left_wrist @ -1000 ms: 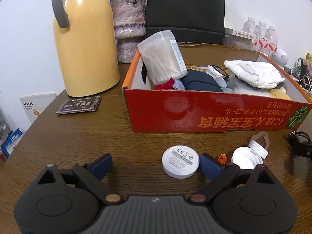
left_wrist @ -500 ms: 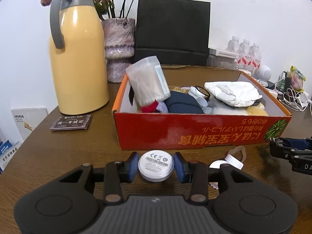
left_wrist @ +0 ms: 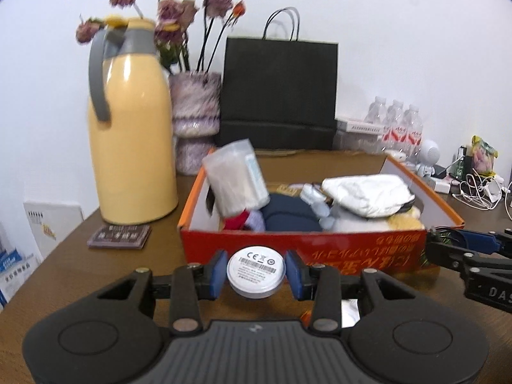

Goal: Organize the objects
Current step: 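Carry the tin lid and black cable over the box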

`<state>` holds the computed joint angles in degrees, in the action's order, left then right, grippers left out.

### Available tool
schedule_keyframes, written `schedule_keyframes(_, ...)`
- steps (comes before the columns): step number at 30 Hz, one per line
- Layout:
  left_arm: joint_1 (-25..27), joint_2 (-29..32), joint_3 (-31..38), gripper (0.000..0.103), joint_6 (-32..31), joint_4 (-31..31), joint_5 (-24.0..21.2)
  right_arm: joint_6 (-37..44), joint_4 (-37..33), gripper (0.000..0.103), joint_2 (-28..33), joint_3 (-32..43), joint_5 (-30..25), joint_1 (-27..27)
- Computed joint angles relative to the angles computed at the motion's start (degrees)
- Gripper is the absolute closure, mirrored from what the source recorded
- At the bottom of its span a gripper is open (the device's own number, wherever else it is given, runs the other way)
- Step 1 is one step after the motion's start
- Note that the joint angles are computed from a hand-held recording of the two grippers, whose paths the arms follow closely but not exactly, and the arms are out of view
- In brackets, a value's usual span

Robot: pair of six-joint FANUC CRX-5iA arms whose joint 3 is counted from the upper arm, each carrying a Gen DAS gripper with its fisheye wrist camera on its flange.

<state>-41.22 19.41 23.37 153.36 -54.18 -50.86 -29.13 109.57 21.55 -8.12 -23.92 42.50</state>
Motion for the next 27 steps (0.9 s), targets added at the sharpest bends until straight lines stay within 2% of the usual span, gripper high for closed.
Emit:
schedule_keyframes(6,-1.28,2.44,3.96,0.065,0.38,-3.2,-0.71,-3.41,4.65,0.055,2.28,3.23,-2.82,0.0)
schedule_keyframes(10,-1.16,3.93,7.02,0.065,1.76,-4.49,-0.9,-3.25,5.22,0.055,4.11,6.29,-3.87,-0.04)
schedule_keyframes(21,1.83,8.84,15.47,0.065,1.29,-3.3,1.55,-1.14,5.25,0.055,7.66,12.57,-2.42,-1.71)
schedule_keyframes(27,4.2,12.94,21.61,0.065,-1.37,-1.1,3.49,0.9,4.56,0.055,11.8,18.45,-0.56,-3.61)
